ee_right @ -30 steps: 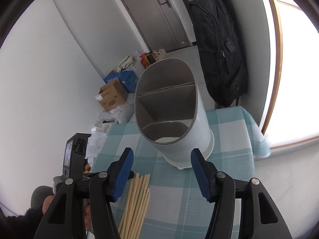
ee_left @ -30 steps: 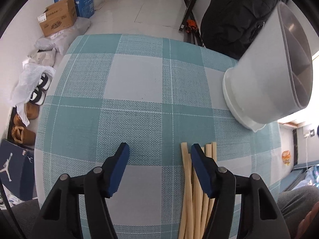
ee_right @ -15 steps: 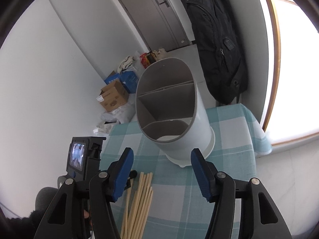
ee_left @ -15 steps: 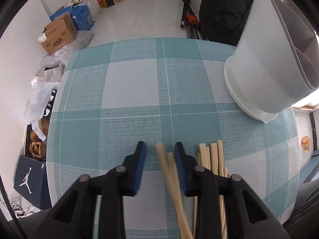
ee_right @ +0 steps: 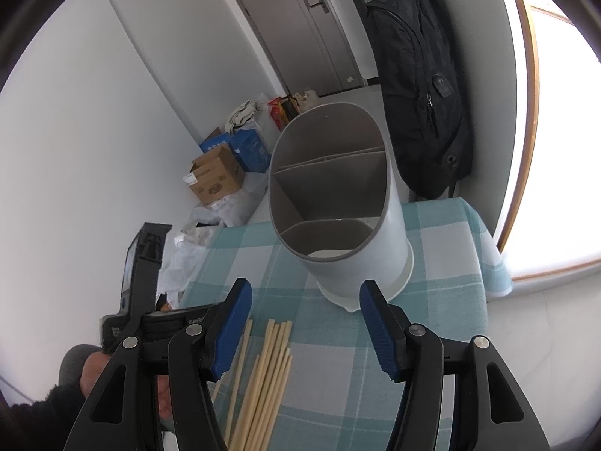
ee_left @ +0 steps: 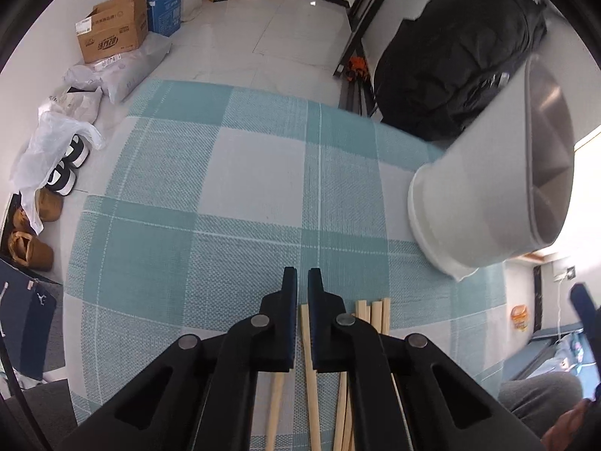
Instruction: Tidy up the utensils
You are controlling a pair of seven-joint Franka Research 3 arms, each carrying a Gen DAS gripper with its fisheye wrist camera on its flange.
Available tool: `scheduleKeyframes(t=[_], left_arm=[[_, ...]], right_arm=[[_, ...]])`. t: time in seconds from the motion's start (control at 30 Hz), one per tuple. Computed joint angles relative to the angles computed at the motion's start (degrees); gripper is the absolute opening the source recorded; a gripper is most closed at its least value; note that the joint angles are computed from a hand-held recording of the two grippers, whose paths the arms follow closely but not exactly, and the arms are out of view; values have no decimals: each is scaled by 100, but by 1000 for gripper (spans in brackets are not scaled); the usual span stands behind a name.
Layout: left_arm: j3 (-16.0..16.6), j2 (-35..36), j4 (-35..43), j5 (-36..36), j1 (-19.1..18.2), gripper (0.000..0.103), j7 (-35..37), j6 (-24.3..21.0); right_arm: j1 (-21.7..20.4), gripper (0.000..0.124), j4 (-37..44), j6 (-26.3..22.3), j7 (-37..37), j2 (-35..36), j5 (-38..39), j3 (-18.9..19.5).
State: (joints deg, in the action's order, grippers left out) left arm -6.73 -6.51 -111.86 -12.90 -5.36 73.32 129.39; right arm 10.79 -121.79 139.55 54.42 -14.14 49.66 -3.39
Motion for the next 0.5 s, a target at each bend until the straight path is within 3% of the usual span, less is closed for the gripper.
scheduleKeyframes(t=[0.3,0.4,0.5], left_arm=[[102,-82,-85,-533,32,2,217,18],[118,-3,-4,-685,-11,18,773,-153],[-10,-52,-97,-149,-12,19,748,-204]], right_arm=[[190,59,-209,139,-410,-163,-166,125],[258,59,-311,240,-434,-230,-160,146],[305,59,-360,311,-426,-251,-158,145]])
